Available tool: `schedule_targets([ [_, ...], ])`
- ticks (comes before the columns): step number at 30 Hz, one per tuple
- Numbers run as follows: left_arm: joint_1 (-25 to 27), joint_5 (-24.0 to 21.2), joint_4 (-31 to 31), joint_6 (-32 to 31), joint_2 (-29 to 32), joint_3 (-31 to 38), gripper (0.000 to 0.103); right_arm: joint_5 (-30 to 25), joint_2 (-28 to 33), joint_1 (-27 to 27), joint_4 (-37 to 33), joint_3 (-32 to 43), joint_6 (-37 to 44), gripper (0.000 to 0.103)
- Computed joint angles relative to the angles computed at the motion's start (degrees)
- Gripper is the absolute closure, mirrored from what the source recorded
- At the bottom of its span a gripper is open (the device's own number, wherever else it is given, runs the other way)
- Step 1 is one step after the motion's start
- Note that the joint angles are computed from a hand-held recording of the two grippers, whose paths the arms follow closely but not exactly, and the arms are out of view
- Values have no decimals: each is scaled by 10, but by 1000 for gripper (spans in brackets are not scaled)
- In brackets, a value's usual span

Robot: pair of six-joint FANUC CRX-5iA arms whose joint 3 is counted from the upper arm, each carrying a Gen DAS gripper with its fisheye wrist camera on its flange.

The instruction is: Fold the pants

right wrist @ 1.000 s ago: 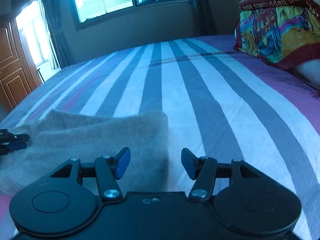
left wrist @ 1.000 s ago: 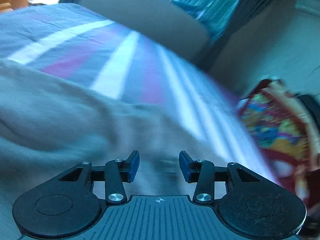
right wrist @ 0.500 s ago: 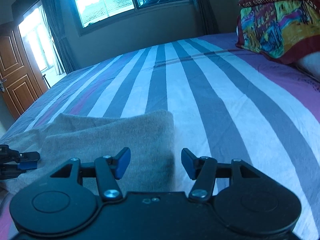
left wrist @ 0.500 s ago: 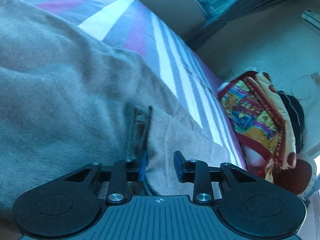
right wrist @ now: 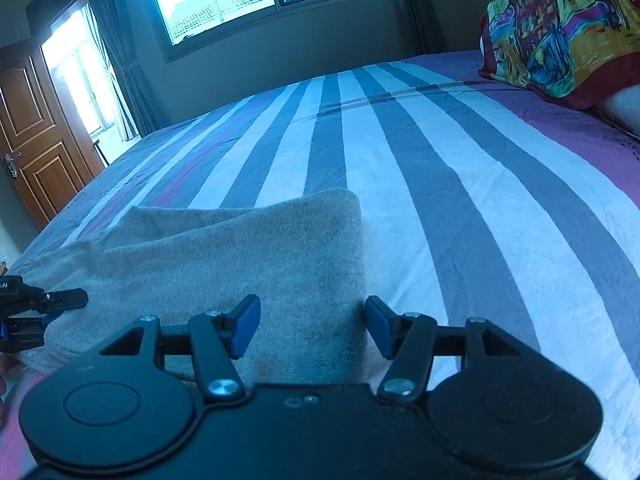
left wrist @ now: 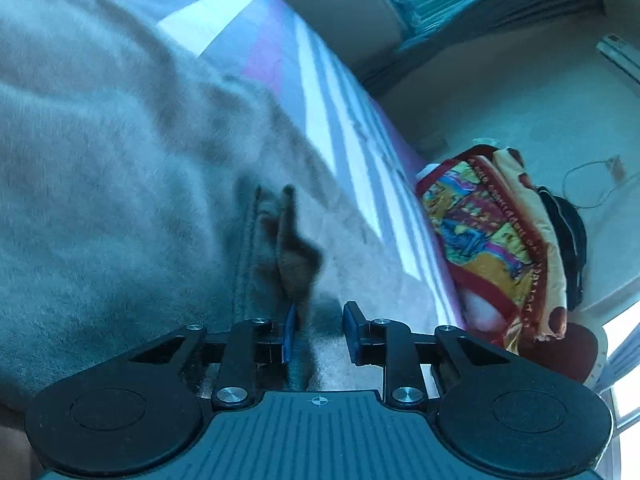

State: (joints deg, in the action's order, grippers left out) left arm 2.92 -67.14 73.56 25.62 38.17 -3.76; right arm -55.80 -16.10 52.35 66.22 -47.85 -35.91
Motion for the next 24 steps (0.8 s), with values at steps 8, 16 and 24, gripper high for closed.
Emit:
schedule_targets([
  [8, 17, 27, 10, -47, -27, -52, 95, -9, 0, 6, 1, 1, -5, 45],
  [16, 14, 38, 7, -48, -27, -41, 94, -70, 18, 33, 23, 11, 9, 80],
  [24, 13, 48, -26, -45, -34, -23, 90, -19, 19, 6, -60, 28, 105, 79],
])
